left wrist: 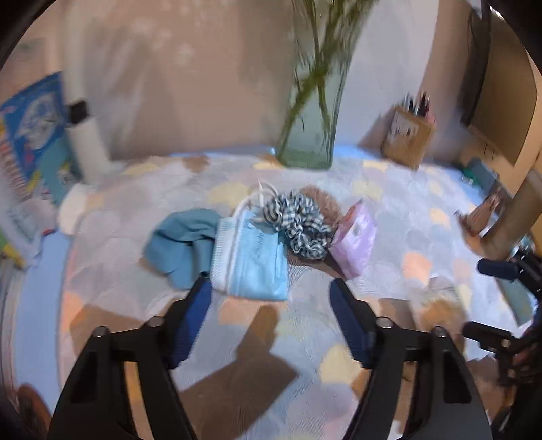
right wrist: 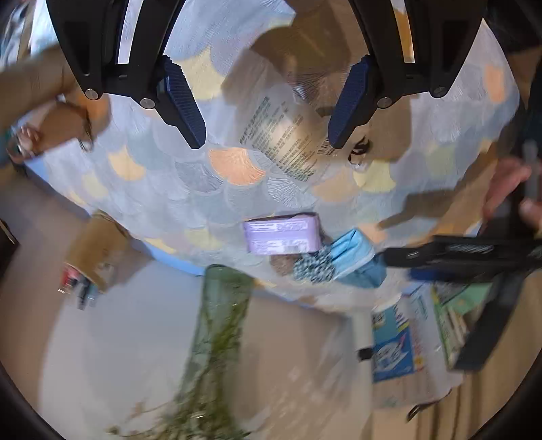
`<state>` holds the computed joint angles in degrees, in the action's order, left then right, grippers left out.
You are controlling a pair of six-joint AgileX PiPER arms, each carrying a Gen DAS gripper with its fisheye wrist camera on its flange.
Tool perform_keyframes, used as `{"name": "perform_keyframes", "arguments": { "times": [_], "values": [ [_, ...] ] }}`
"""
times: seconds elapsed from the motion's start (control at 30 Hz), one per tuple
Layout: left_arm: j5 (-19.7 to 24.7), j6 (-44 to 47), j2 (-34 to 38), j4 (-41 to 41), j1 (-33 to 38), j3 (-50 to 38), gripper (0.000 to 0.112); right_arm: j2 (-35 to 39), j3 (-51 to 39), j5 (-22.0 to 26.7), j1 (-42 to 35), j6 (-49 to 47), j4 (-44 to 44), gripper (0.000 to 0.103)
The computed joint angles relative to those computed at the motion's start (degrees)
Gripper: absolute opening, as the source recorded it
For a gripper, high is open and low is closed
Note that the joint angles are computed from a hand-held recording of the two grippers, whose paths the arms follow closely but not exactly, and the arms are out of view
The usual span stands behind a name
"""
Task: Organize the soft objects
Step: 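Grasp the light blue face mask with the left gripper while the right gripper grasps the printed plastic bag, then lift the face mask and plastic bag off the table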
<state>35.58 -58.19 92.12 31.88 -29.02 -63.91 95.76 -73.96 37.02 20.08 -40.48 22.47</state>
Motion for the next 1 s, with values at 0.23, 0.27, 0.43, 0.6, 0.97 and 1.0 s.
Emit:
{"name": "perform_keyframes", "arguments": {
  "times": [0.23, 0.27, 0.43, 0.6, 0.97, 1.0],
  "values": [
    [-6.07, -0.6, 4.84, 1.11, 3.0, 1.15, 0.055, 8.94, -7.9, 10.42, -3.14, -11.64, 9.23, 0.073],
    [-7.02, -0.71, 4.48, 1.17, 3.13, 1.72, 0.051, 9.53, -8.27, 10.59, -3.03, -12.02, 9.61, 0.073],
    [-9.42, -1.78, 3.47, 2.08, 3.77, 3.47, 0.023, 11.21, -8.63, 12.15, -3.41, -15.87, 13.96, 0.074],
    [-8.79, -12.49, 0.65, 12.02, 1.06, 5.91, 0.014, 10.46, -6.81, 9.77, -3.42, -13.67, 14.14, 0.074],
    [-9.47, -23.39, -9.3, 16.78, -7.62, 13.91, 0.013, 1.3, 4.17, -3.08, -5.13, 14.69, 0.13, 0.05],
    [-8.98, -22.68, -9.02, 15.83, -8.36, 13.75, 0.013, 1.07, 4.19, -1.73, -5.85, 17.91, -0.5, 0.05]
  ]
}}
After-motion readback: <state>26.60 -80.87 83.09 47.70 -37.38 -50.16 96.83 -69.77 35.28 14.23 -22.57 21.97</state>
